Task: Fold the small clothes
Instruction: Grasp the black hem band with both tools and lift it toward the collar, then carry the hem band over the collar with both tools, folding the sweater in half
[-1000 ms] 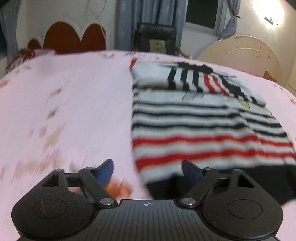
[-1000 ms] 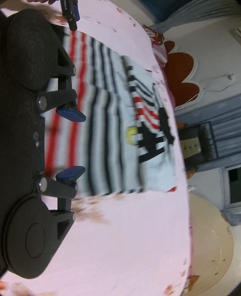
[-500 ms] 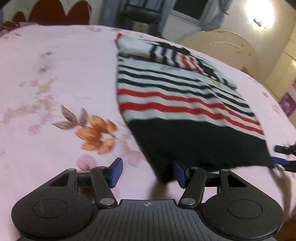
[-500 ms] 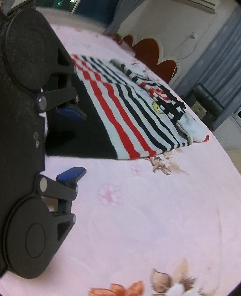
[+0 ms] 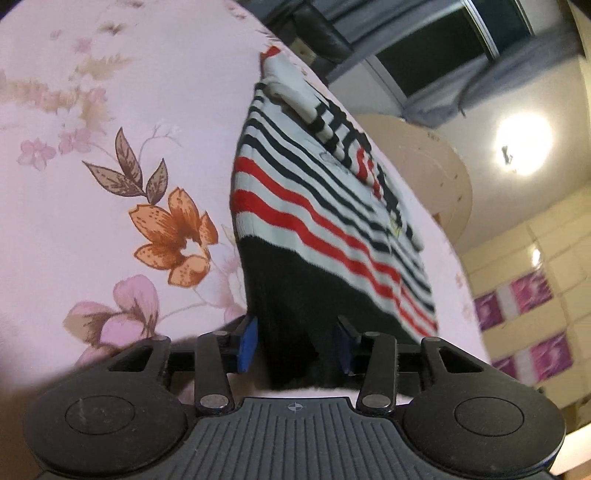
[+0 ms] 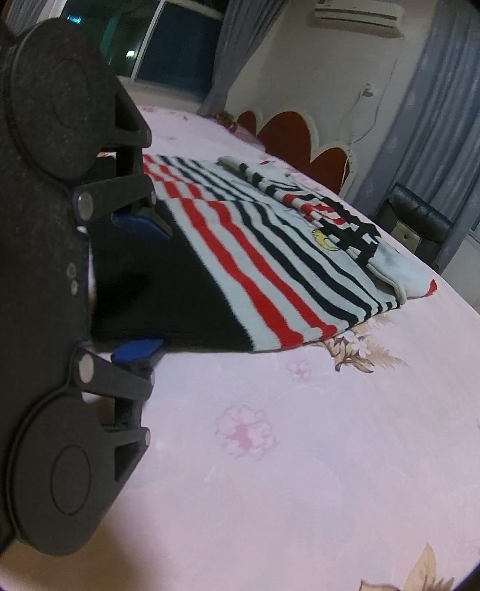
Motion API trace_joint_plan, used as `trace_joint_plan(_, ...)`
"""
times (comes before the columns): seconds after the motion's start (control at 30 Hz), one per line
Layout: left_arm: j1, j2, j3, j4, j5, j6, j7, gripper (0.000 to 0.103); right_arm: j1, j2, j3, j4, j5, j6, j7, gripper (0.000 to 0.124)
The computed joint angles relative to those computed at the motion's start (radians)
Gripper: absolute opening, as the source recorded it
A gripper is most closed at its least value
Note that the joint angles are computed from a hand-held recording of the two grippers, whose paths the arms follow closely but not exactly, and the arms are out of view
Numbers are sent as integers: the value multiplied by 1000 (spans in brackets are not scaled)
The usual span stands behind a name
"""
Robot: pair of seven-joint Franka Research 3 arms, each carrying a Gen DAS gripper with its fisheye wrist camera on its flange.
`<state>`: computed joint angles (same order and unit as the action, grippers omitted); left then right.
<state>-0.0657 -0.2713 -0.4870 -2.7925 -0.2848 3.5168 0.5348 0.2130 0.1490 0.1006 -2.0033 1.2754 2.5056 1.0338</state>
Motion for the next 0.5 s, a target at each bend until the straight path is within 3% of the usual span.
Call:
trace_joint_plan(0.13, -75, 85, 137, 26, 122, 80, -51, 44, -9, 50, 4, 53, 27, -20, -7, 54)
trace_joint_plan(0.23, -112, 124, 218, 67, 227, 71, -90, 44, -13, 82, 12, 94, 2, -33, 9, 51)
trace_joint_plan(0.33, -129, 143, 256, 95, 305, 58, -138, 44, -18, 77, 14, 96, -63, -65, 23, 44)
trace_joint_plan(0.4, -109, 139, 206, 97, 225, 45, -55, 40, -20, 58, 14, 77, -101, -95, 4, 39)
trace_joint_plan(0.43, -84, 136, 158, 101, 148, 24, 0, 23, -18, 49, 13, 69, -121, -98, -9, 34)
trace_joint_plan(0.47, -64, 127, 117, 108, 56, -21, 63, 10, -12, 44, 12, 63, -138, -87, -16, 22)
trace_joint_plan(0.5, -61, 132, 110, 101, 33, -10, 65, 10, -4, 44, 11, 62, -163, -66, -8, 12)
